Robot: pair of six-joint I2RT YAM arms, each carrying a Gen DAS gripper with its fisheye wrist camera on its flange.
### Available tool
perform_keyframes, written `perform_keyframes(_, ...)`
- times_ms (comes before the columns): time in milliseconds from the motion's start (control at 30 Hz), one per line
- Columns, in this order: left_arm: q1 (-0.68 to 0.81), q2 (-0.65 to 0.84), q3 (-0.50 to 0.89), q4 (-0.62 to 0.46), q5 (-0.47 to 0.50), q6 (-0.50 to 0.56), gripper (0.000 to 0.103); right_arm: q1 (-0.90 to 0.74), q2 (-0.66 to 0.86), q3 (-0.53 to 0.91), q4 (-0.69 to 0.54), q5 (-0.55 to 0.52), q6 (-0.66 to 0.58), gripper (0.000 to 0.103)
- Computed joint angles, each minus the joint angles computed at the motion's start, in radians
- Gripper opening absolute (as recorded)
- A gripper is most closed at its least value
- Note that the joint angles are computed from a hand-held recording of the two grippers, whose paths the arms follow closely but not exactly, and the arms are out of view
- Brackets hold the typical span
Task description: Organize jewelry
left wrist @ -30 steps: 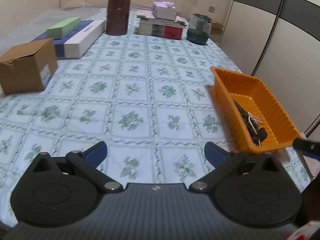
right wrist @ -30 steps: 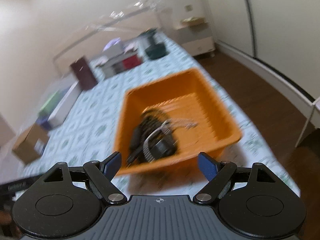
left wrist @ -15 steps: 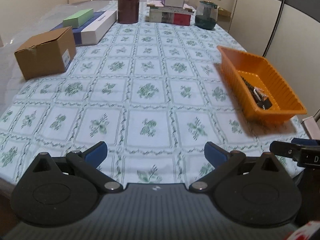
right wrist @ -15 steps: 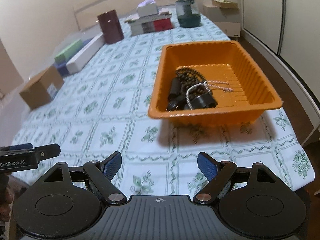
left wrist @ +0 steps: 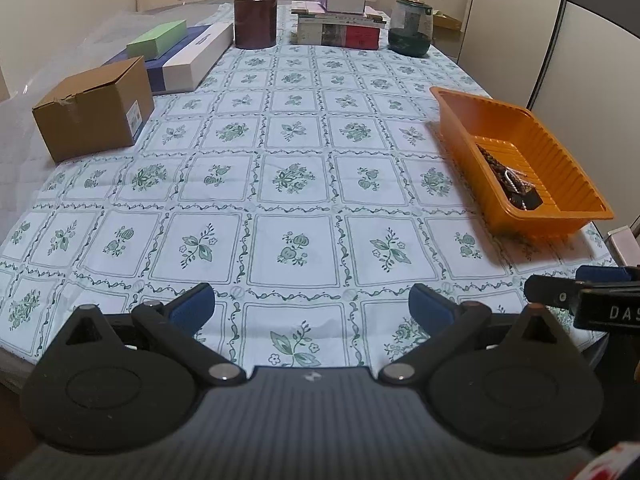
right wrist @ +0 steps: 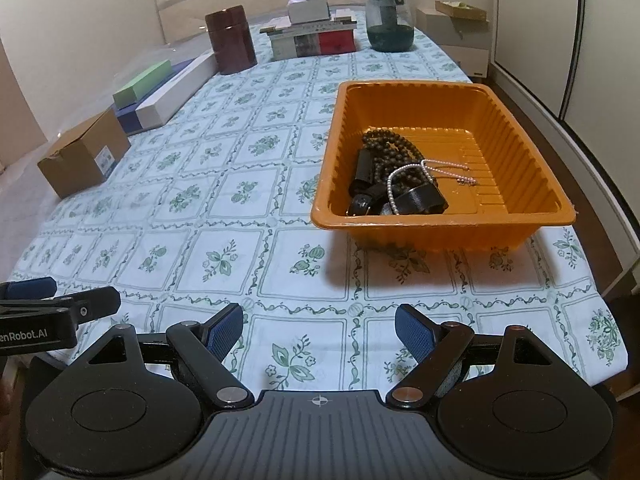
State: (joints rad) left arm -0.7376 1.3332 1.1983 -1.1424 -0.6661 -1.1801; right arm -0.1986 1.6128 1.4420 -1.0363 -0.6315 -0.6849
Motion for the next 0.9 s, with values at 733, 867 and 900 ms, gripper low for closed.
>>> perform_keyframes(733,-0.002,0.010,0.000,0.024,0.005,0.026,0.102,0.000,0.003,0.000,0.012,-0.001,0.007,0.083)
perform_keyframes(867,-0.002,0.012,0.002,0.030,0.005,0.029,0.102,0.000,0.005,0.002,0.010,-0.003,0.008,0.083)
perform_keyframes(900,-0.002,0.012,0.001,0.030,0.005,0.028,0.102,0.000,0.003,-0.001,0.012,-0.001,0.008,0.083)
